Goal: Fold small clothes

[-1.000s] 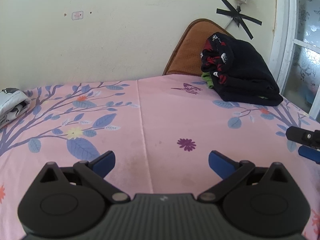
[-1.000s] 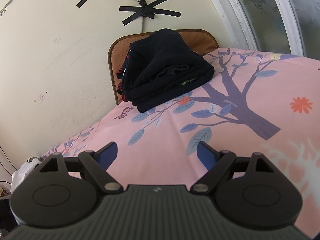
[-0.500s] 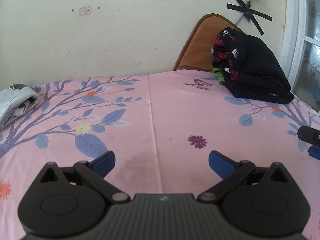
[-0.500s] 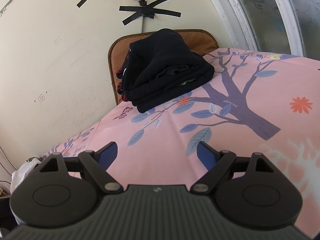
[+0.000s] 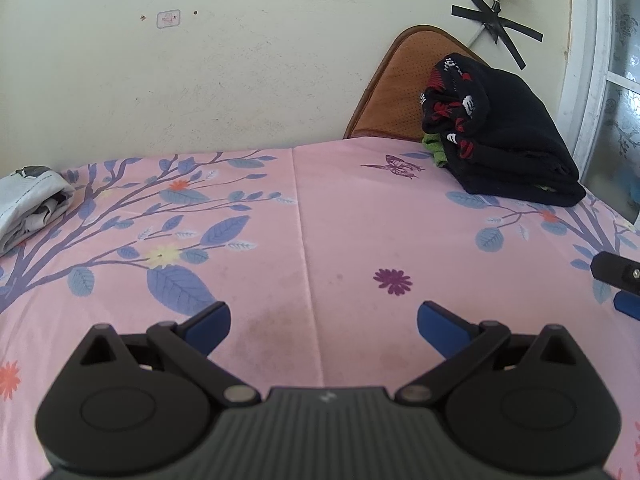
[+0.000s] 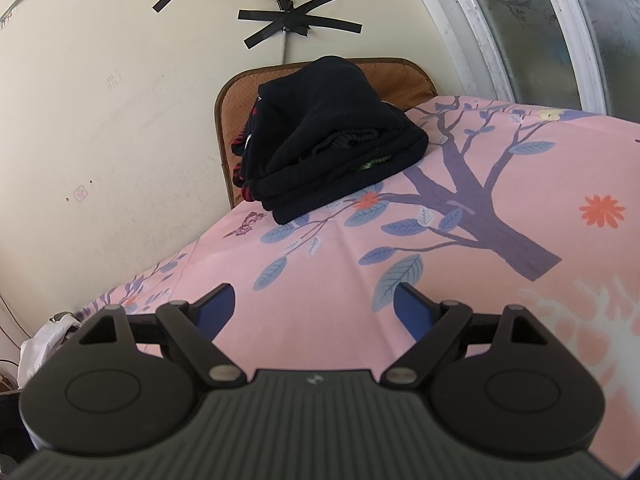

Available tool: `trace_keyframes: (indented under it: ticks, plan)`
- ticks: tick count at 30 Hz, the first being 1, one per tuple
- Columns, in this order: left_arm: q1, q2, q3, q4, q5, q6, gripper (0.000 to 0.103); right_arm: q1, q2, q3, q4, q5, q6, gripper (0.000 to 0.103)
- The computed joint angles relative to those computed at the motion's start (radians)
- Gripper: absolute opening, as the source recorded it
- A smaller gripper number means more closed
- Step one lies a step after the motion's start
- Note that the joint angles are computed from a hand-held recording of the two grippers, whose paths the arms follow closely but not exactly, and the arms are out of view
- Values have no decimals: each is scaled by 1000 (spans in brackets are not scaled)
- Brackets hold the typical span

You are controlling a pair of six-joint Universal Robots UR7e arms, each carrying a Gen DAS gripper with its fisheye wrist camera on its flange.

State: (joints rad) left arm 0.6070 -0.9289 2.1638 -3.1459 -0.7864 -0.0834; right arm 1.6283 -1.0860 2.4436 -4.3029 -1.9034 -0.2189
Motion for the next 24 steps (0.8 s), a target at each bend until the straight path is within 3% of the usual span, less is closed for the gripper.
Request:
trace_keyframes:
  ticks: [24]
  plan:
    - [-11,7,23,-85,7,46,103,24,31,-9,-57,-50,-23,88]
